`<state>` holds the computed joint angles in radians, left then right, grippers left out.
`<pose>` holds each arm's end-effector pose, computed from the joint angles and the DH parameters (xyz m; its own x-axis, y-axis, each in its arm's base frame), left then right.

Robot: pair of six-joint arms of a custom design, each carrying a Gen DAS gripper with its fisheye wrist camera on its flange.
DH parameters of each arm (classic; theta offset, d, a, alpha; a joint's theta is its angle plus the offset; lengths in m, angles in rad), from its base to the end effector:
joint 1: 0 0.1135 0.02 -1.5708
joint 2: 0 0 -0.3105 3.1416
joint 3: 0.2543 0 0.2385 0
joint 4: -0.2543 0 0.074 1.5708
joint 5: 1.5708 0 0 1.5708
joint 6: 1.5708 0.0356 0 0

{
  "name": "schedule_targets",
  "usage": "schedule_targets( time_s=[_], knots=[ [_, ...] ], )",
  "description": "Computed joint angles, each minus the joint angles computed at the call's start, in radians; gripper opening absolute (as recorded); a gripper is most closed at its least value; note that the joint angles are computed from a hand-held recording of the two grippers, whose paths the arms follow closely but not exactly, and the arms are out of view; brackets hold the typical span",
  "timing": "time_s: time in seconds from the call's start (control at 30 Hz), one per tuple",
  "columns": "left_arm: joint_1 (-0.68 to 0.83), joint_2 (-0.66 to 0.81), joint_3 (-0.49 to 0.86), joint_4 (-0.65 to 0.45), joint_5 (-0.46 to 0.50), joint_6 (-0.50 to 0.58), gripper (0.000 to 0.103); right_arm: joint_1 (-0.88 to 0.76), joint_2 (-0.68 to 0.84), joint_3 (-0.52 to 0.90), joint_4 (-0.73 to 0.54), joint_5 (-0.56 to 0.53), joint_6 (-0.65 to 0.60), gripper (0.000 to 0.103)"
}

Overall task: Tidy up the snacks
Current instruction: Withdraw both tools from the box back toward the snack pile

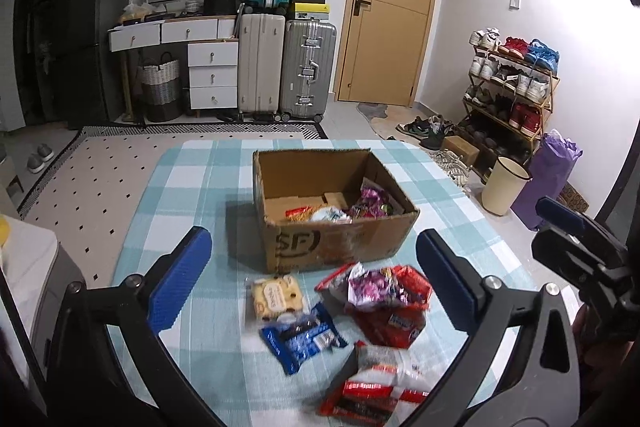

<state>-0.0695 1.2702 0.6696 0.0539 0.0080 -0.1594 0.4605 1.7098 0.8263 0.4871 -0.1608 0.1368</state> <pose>0.2454 -0.0174 0.2721 -0.5241 -0.1226 -0.8428 -0.0070 0.9902 -0.1397 0.3169 0.1635 0.2385 -0.4205 -0.0583 -0.9054 -0.5185 0.8344 0.1870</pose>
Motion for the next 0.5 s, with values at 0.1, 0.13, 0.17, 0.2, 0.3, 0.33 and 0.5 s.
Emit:
schedule_targets(
  time_s=[0.1,0.13,0.17,0.2,0.3,0.33,0.5],
  knots=[
    [-0.006,-0.045,-0.069,0.025,-0.012,-0.011,0.102,0.01,-0.022,-0.051,0.024,0.01,-0.007,0.097],
    [-0.005,-0.048,-0.082,0.033,-0.014,-0.015,0.102,0.015,-0.026,-0.07,0.038,0.012,-0.005,0.097],
    [-0.004,-0.057,-0.106,0.041,-0.012,-0.02,0.102,0.017,-0.028,-0.091,0.055,0.011,-0.004,0.097],
    [-0.002,-0.062,-0.12,0.045,-0.007,-0.023,0.102,0.023,-0.033,-0.118,0.073,0.015,0.0,0.097],
    [0.005,-0.065,-0.164,0.07,-0.008,-0.028,0.102,0.042,-0.023,-0.143,0.096,0.025,0.007,0.098],
    [0.009,-0.069,-0.179,0.079,-0.006,-0.031,0.102,0.049,-0.023,-0.156,0.106,0.028,0.011,0.098],
    [0.03,-0.077,-0.248,0.131,-0.002,-0.04,0.102,0.072,-0.001,-0.222,0.185,0.025,0.023,0.098]
  ],
)
